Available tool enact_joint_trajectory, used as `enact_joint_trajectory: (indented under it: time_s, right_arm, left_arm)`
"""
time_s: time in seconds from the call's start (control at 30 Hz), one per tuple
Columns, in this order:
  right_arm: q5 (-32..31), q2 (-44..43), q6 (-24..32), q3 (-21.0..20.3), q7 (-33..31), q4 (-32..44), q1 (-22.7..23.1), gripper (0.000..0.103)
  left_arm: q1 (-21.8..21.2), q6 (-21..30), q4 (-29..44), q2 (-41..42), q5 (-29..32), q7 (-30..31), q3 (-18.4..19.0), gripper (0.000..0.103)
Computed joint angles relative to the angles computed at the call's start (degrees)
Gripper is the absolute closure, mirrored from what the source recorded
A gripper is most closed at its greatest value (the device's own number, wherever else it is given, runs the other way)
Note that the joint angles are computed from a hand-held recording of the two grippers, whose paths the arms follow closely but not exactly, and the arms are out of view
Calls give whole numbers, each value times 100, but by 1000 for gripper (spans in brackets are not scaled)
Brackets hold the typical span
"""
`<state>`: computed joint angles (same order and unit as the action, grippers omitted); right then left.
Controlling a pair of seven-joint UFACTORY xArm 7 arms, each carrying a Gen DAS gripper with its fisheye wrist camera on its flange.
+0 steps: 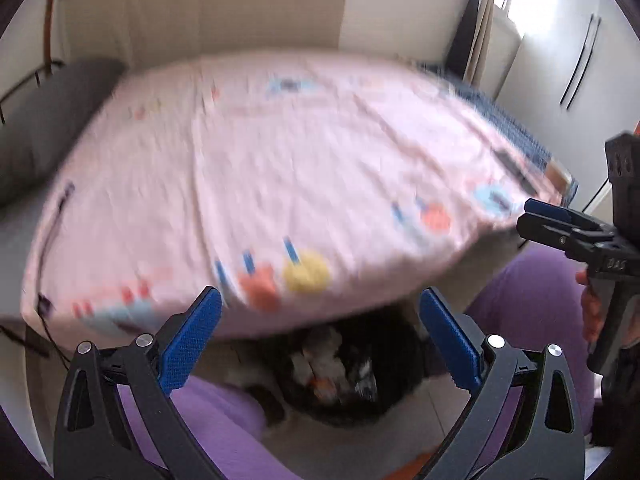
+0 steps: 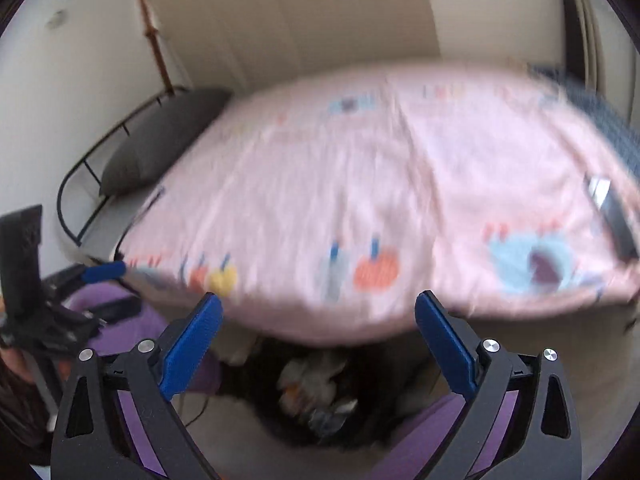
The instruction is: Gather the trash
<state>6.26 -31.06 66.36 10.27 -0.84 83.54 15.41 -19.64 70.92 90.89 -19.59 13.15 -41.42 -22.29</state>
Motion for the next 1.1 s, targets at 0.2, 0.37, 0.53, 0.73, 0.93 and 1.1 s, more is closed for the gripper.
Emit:
enact_joint_trajectory:
  time_s: [0.2, 0.37, 0.53, 0.73, 0.93, 1.1]
  right_arm:
    - [-62, -43, -1251, -180, -934, 38, 165, 8]
    - [220, 143, -2106, -297, -1155, 93, 299, 8]
    - [-319, 408, -2177, 114, -593, 341, -169, 8]
    - [-522, 385, -2637, 86, -586, -17, -131, 8]
    - [-284, 379, -2748, -128, -1110, -258, 199, 8]
    - [-14, 403, -2715, -229, -1014, -259, 225, 8]
  left_arm:
    - [331, -425, 263, -107, 671, 59, 3, 6]
    - [400, -1368, -66, -306, 489, 646, 253, 6]
    - [271, -2655, -572, -390, -114, 1042, 534, 6]
    - [258, -3045, -697, -60, -319, 1435, 458, 6]
    - [407, -2929, -769, -122, 23, 1282, 299, 6]
    - [642, -2493, -687, -121, 338, 891, 129, 6]
